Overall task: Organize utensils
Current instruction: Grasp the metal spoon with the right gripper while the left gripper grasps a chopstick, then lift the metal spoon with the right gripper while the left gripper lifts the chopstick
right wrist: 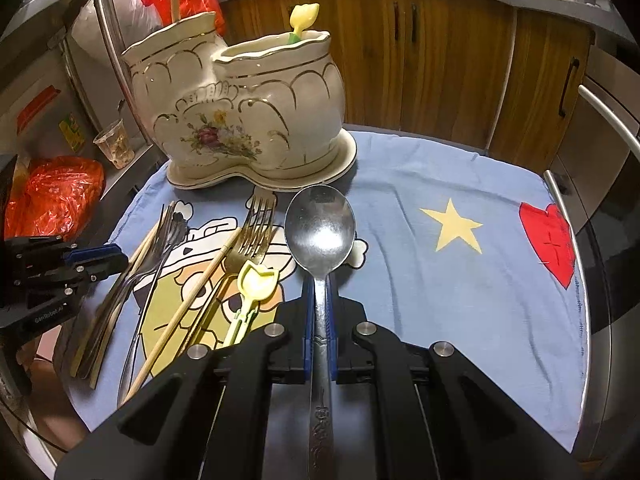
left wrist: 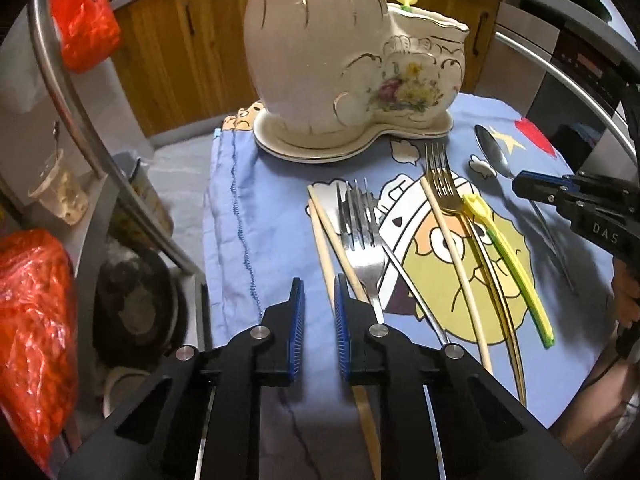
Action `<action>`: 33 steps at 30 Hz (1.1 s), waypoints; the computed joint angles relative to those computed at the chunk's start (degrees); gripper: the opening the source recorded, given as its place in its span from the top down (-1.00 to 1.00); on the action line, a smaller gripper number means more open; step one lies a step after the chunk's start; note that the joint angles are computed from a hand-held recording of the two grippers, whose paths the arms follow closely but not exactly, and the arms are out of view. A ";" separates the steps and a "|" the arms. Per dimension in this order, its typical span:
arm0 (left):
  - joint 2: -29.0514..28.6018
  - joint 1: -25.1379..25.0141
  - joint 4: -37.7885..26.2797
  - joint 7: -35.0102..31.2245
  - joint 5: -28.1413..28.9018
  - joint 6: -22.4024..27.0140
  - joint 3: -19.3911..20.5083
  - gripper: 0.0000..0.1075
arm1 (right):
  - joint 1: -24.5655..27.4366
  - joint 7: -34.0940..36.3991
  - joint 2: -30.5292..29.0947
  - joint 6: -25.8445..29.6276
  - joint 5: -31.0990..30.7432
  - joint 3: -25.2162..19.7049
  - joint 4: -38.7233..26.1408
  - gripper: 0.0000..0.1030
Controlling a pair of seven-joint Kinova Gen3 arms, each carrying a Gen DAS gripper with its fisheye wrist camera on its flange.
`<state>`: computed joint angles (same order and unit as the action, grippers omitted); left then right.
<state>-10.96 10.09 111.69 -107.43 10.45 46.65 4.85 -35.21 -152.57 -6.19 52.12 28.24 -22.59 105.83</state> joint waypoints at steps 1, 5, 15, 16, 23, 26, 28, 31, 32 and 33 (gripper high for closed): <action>0.05 0.19 -0.18 -0.74 0.85 0.48 -0.50 0.69 | -0.03 0.04 0.04 -0.02 -0.04 0.00 -0.08 0.89; 0.21 0.13 -0.53 -1.19 0.63 1.98 -0.23 0.69 | -0.18 -0.15 0.22 0.40 0.25 -0.06 -0.27 0.89; 0.69 0.32 -0.19 -0.52 1.00 0.40 -0.83 0.86 | -0.58 -0.47 0.45 0.34 0.71 0.10 -0.46 0.89; 0.94 0.23 -0.21 -2.00 2.53 0.41 -1.84 0.87 | -0.57 -0.68 0.31 0.16 0.82 0.10 -0.33 0.89; -0.59 -2.21 0.63 -6.54 9.39 -0.77 -4.98 0.88 | 0.41 -4.09 -1.62 -1.12 3.14 -1.09 0.78 0.89; -2.34 -2.67 1.26 -8.47 13.16 -1.58 -7.02 0.88 | 1.12 -5.39 -2.54 -1.41 4.30 -1.87 1.08 0.89; -4.04 -2.80 1.95 -9.61 15.53 -2.79 -8.20 0.88 | 1.75 -6.53 -3.43 -1.96 5.06 -2.39 1.52 0.89; -6.28 -2.41 2.62 -10.94 17.99 -4.95 -9.69 0.88 | 3.29 -8.86 -5.22 -3.62 6.91 -3.81 2.45 0.89; -7.20 -2.06 2.95 -11.70 19.19 -6.00 -10.50 0.88 | 3.97 -10.26 -5.71 -3.63 8.44 -4.98 2.65 0.89; -7.96 -1.54 3.15 -12.47 20.29 -6.74 -11.29 0.88 | 4.53 -11.33 -6.08 -3.65 9.64 -5.94 2.79 0.89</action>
